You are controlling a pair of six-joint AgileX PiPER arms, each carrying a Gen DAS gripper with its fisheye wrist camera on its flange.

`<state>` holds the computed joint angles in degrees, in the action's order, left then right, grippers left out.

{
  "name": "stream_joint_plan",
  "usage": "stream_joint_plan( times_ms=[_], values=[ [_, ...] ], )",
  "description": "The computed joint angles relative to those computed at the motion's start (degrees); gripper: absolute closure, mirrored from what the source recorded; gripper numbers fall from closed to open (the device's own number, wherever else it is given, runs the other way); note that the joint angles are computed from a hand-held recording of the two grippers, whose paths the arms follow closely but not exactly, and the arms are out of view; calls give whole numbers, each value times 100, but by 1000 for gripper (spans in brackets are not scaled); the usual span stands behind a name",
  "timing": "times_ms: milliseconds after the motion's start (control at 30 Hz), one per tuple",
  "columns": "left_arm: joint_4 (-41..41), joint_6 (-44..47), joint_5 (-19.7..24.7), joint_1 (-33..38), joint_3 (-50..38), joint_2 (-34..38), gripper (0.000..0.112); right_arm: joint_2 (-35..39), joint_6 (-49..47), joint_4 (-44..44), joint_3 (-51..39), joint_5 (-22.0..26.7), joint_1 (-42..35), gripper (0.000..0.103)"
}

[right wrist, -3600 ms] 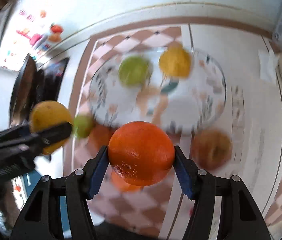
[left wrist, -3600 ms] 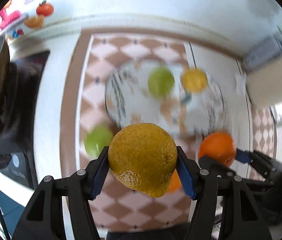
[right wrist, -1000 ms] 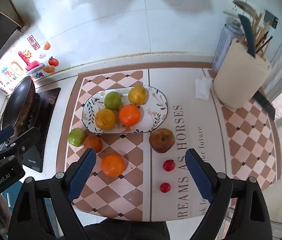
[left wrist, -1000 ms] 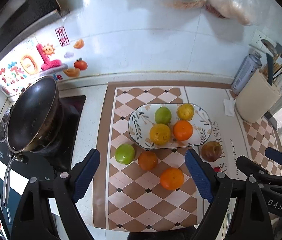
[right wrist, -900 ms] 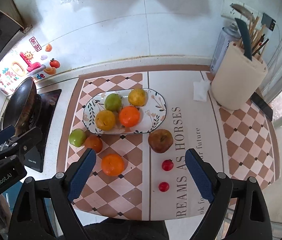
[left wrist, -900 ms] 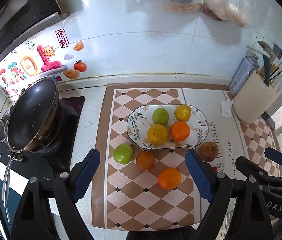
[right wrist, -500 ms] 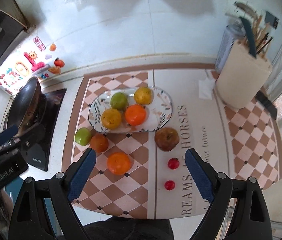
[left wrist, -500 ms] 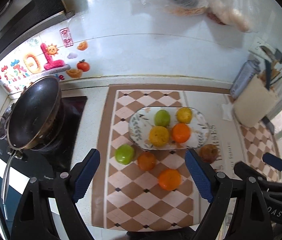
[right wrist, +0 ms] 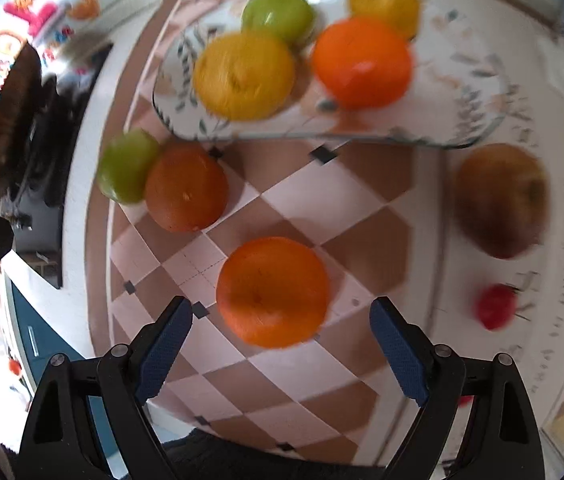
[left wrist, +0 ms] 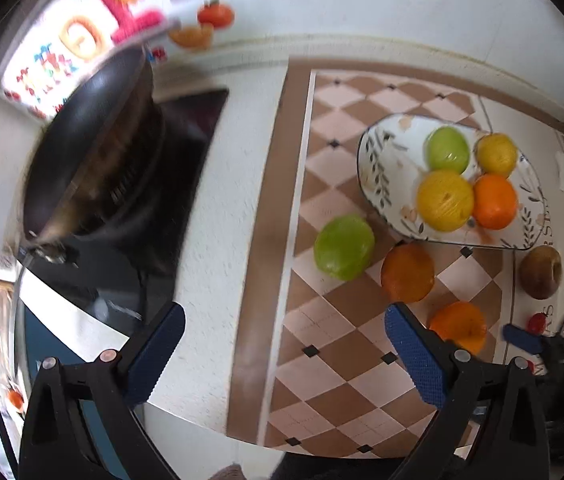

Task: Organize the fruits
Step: 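Withdraw both tools and move toward the remaining oranges, then grasp an orange with the left tool while the right tool grasps another orange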

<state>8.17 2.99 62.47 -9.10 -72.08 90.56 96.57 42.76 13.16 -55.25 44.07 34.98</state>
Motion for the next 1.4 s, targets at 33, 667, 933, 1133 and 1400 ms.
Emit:
stream_joint_plan(
  times_ms=[33, 667, 933, 1133, 1400],
  values=[
    [-111, 17, 29, 47, -30, 130, 10, 117, -94, 59, -25, -50, 20, 16],
    [-670, -47, -14, -987, -700, 1749, 18, -954, -363, 392, 1605, -438, -550, 34],
    [-453, -36, -19, -1410, -661, 1578, 37, -1040, -541, 479, 1680, -360, -698, 34],
    [-261, -121, -162, -1642, -528, 1455, 43, -845, -374, 299, 1433, -253, -583, 34],
    [-779, 200, 158, -1448, -595, 1422, 63, -764, -390, 374, 1375, -254, -558, 34]
  ],
)
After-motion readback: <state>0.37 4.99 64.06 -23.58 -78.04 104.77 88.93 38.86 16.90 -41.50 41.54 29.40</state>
